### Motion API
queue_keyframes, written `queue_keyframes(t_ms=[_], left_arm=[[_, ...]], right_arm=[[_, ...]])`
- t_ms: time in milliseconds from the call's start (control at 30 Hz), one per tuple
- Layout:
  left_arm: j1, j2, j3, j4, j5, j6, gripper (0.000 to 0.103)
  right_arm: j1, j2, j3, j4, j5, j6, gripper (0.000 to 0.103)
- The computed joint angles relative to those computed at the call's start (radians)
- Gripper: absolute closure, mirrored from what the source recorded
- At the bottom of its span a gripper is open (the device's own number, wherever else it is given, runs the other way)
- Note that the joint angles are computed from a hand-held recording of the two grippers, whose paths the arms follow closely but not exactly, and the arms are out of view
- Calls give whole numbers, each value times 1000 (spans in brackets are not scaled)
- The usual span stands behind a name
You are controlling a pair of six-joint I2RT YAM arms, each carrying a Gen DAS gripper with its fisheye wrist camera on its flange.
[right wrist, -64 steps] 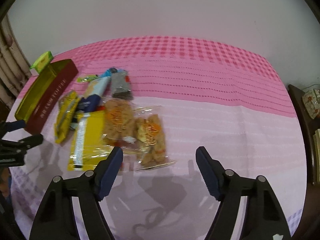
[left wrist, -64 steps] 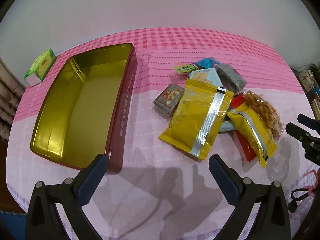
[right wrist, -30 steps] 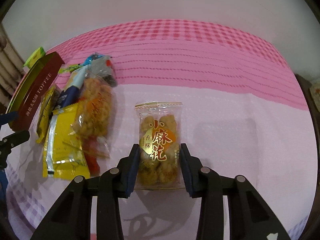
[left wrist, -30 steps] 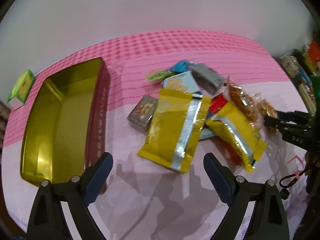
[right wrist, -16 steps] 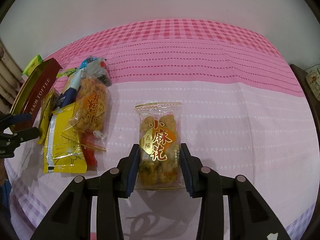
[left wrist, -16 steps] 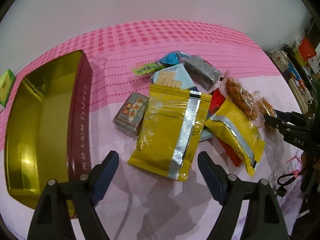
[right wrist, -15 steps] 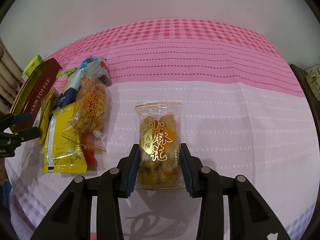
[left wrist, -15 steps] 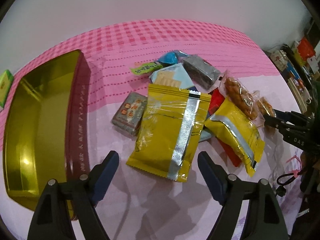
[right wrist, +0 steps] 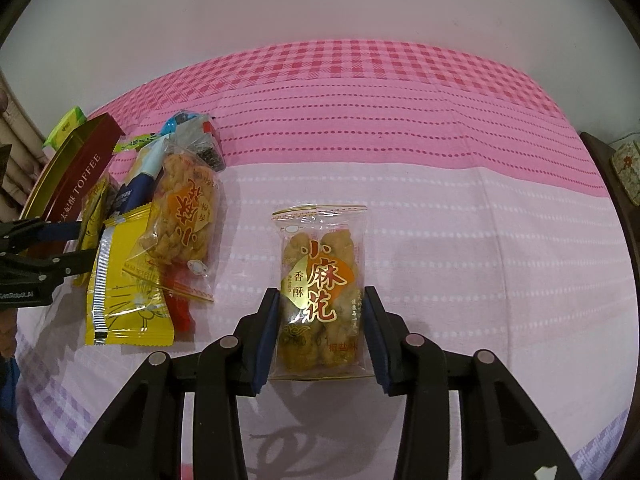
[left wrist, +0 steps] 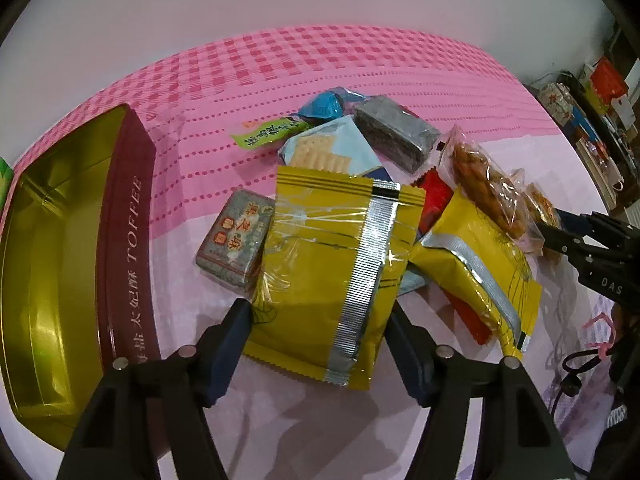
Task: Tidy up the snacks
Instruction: 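Grasp the yellow foil-striped pouch with the left gripper and lift it, then carry the yellow pouch into the tin with the left gripper and release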
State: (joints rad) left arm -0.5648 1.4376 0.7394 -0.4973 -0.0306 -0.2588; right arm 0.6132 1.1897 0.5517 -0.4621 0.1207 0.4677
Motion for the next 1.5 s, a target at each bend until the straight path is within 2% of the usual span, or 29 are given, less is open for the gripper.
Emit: queue_keyframes(t_ms=[333, 533, 800, 1067, 1333, 1500], left_arm=[[-25, -62, -26, -38, -25, -37, 41], [-43, -159, -27, -112, -36, -69, 41], [-20, -338, 14, -264, -95, -90, 41], [274, -405, 35, -337, -84, 64, 41], [650, -347, -15, -281, -31, 261, 41], [739, -307, -53, -227, -5, 337, 41]], right_arm=[[3, 3, 1, 1, 4, 0, 64], [17, 18, 11, -9, 24, 5, 64], [57, 55, 40, -34, 76, 18, 64], [69, 70, 55, -50, 93, 41, 65], [83, 98, 78, -70, 114, 88, 65], [95, 112, 92, -87, 128, 130, 67]])
